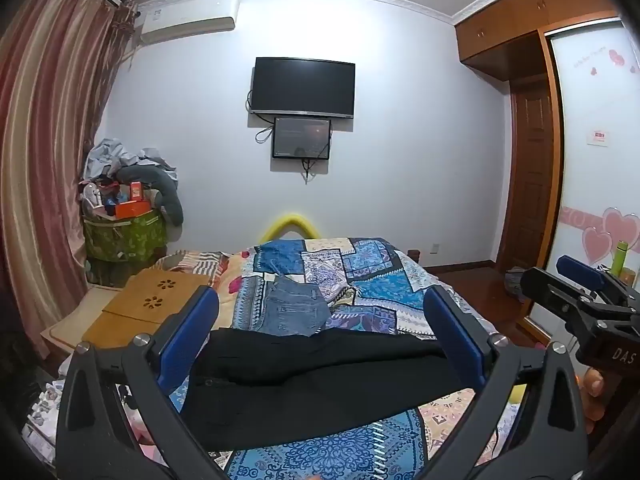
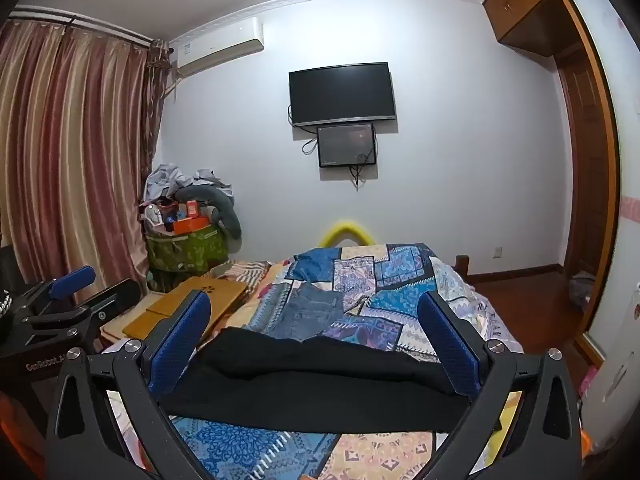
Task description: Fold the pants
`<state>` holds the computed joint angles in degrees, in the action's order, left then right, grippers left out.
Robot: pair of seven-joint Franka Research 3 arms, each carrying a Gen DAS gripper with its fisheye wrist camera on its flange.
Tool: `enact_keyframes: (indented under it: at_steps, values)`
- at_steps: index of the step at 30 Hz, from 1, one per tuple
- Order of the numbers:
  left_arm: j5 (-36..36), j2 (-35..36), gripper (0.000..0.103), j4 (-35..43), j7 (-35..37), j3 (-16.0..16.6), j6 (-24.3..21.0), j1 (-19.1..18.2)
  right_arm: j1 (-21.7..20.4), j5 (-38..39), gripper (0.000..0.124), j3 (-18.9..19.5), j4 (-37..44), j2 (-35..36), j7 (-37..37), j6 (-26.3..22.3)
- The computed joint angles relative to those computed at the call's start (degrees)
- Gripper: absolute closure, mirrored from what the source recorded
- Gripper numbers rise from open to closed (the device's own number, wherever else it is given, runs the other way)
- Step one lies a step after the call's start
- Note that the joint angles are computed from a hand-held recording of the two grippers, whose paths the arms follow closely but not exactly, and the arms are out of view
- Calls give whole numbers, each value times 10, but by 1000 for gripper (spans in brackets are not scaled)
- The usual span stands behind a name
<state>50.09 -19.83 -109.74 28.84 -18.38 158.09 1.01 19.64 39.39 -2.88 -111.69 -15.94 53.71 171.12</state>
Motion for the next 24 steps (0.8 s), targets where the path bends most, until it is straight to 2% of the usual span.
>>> enact_keyframes:
  at_steps: [8, 16, 24]
  values:
    - [-8, 23, 0, 24, 1, 1, -9, -7, -2, -2, 21, 0, 0, -3, 4, -2]
    - [22, 8, 0, 2, -23, 0, 8, 0, -3, 4, 21, -3, -1, -3, -1, 0]
    - [19, 5, 0, -1, -23, 0, 11, 1, 8, 10, 21, -10, -3, -2, -13, 6]
